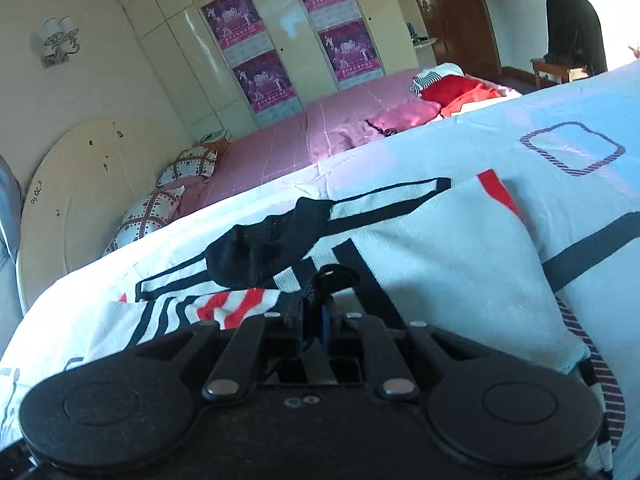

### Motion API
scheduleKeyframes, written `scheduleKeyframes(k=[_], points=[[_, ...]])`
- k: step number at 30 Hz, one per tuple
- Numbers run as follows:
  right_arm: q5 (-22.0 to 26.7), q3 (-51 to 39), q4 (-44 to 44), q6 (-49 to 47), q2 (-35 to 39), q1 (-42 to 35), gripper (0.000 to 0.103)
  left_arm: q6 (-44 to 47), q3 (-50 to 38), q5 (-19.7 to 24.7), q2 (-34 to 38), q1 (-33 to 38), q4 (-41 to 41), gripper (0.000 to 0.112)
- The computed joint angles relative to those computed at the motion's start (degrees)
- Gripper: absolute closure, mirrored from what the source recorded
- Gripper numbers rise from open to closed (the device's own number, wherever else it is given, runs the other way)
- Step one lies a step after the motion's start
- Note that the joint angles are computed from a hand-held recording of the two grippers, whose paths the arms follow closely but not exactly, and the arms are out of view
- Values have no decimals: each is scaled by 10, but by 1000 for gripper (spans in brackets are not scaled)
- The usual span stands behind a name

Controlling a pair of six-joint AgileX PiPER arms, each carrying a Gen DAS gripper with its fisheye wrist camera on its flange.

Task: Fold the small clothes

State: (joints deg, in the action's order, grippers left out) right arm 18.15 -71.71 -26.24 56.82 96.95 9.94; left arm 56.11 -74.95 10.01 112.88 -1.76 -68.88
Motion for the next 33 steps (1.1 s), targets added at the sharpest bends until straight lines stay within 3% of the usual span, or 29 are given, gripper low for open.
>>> scheduleKeyframes(k=[5,8,12,18,22,26,31,33], points=[[-16,19,-2,7,-7,-11,94,-54,-14,16,6,3,49,79],[-30,37,-50,48,-23,-10,94,-56,-22,35,10,12,54,79],[-29,39,-33,26,-26,-16,94,-142,-45,43,17,6,158,79],[-29,58,-154,110,-50,-2,94,-157,-62,53,29,5,167,79],[20,50,-40,8,-11,-7,94,-177,-98,91,49,19,189,79],[-12,98,-112,97,-42,0,94,-158,-102,94,54,22,181,79],[-19,105,-92,86,-46,-5,94,-170,-118,107,61,24,201,79],[-13,105,-147,135,-60,6,94,-167,-121,109,63,24,198,79]])
